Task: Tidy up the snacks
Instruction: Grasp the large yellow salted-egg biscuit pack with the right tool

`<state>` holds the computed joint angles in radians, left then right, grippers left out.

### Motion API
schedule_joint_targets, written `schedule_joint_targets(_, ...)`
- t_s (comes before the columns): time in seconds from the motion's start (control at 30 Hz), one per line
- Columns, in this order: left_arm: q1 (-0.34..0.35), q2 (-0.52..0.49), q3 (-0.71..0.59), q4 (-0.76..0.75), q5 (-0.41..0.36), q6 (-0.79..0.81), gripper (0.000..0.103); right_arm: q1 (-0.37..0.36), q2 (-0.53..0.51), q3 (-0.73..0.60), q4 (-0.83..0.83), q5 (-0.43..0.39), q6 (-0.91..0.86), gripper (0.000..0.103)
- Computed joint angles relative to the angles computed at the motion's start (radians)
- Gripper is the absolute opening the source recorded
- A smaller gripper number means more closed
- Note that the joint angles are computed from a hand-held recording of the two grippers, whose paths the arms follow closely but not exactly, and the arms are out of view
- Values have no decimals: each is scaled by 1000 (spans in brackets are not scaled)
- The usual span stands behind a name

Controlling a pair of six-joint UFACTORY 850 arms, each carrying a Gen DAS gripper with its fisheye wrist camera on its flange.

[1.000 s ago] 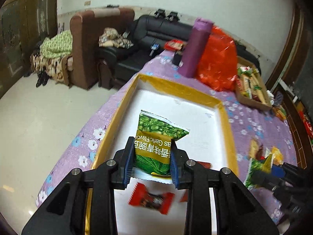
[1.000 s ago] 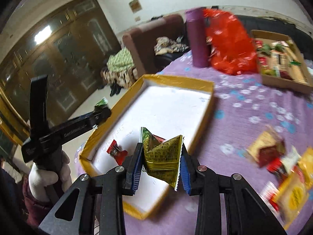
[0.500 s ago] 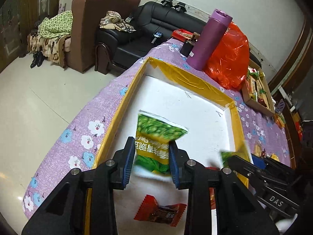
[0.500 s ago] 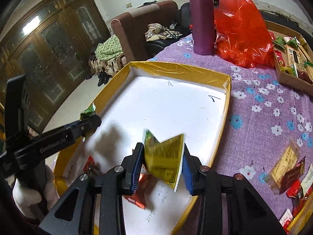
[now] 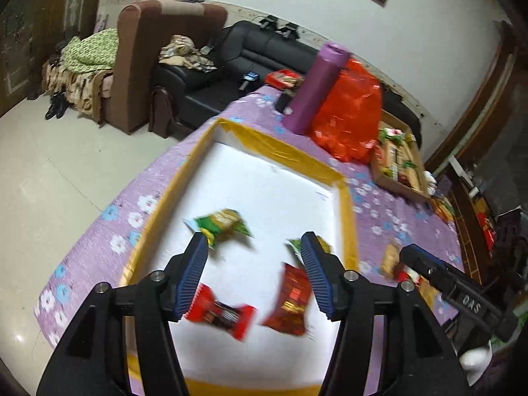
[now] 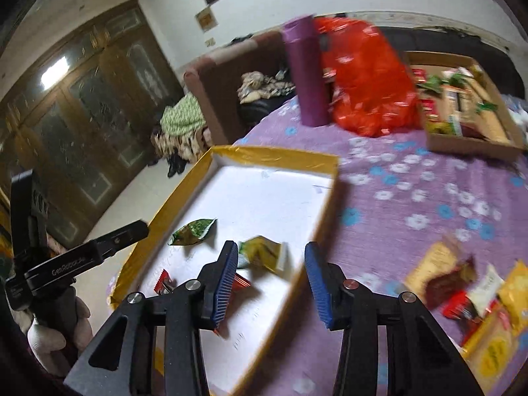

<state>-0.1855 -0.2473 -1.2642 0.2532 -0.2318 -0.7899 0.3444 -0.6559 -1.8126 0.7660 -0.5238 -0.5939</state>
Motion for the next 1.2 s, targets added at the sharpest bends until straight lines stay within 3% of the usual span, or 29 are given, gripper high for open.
schedule_joint_targets(0.23, -105, 20, -18, 86, -5, -33, 61, -146, 196, 279, 186, 61, -173, 48)
schedule_joint_targets(0.37, -169, -10, -58, 58, -12, 23, 69, -215, 241, 368, 224, 76, -200, 51)
schedule_joint_targets(0.53, -231, -90, -132, -154, -62, 259, 69, -277, 247, 419, 272, 67, -242, 55)
schedule_joint_targets(0.7, -257, -128, -158, -272, -86, 344, 69, -292, 158, 331, 179, 68, -163, 60)
schedule_joint_targets(0.8, -261, -115, -142, -250, -77, 303, 69, -305, 82, 260, 161, 1, -102, 61)
schedule_joint_targets(0.97, -253, -76, -94, -172, -44, 212, 69, -327, 78, 273, 292, -284, -231, 60)
schedule_joint_targets(1.0, -249, -71, -86, -180, -33, 212, 69, -321, 92, 289, 293, -295, -254, 60)
schedule_joint_targets(1.07, -242, -74, -81, -208, -18, 224, 69, -295, 137, 332, 243, -208, -277, 60)
schedule_joint_targets(1.1, -239, -74, -78, -223, -15, 233, 69, -269, 162, 355, 181, -111, -267, 62)
schedule_joint_targets(1.2, -239, -67, -63, -222, -10, 228, 69, -216, 176, 369, 16, 25, -134, 72)
